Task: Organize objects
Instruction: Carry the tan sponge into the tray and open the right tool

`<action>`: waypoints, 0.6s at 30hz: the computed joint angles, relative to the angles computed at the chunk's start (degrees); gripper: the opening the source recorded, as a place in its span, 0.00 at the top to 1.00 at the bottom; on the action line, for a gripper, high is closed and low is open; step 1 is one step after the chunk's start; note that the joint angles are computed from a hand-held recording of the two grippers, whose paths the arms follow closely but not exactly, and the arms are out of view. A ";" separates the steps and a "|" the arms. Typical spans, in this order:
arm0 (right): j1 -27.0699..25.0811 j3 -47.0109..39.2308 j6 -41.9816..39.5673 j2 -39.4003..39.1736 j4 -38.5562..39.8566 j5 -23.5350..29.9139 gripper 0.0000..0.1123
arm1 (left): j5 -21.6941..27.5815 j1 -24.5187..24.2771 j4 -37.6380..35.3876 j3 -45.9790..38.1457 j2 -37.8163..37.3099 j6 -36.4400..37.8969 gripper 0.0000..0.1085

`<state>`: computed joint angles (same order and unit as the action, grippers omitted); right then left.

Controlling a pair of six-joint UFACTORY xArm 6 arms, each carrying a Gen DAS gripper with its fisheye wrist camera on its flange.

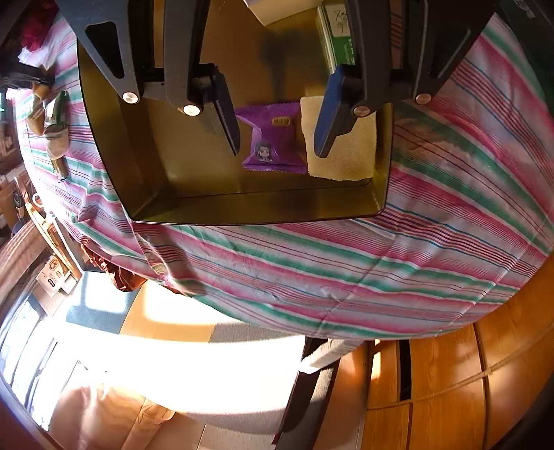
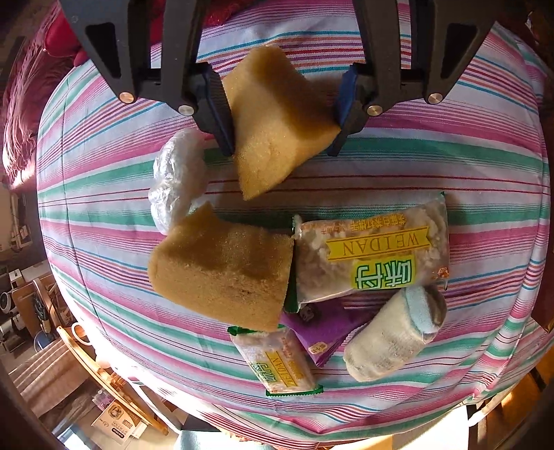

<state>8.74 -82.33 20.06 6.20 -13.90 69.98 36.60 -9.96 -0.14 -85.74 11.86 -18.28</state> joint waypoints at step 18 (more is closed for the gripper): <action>-1.30 8.34 1.65 -11.13 4.99 -8.48 0.61 | -9.90 -4.28 17.33 24.65 -23.09 -13.12 0.43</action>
<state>7.44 -73.99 21.70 -4.94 -8.91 61.50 26.69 -14.25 17.19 -61.09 -11.22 -31.40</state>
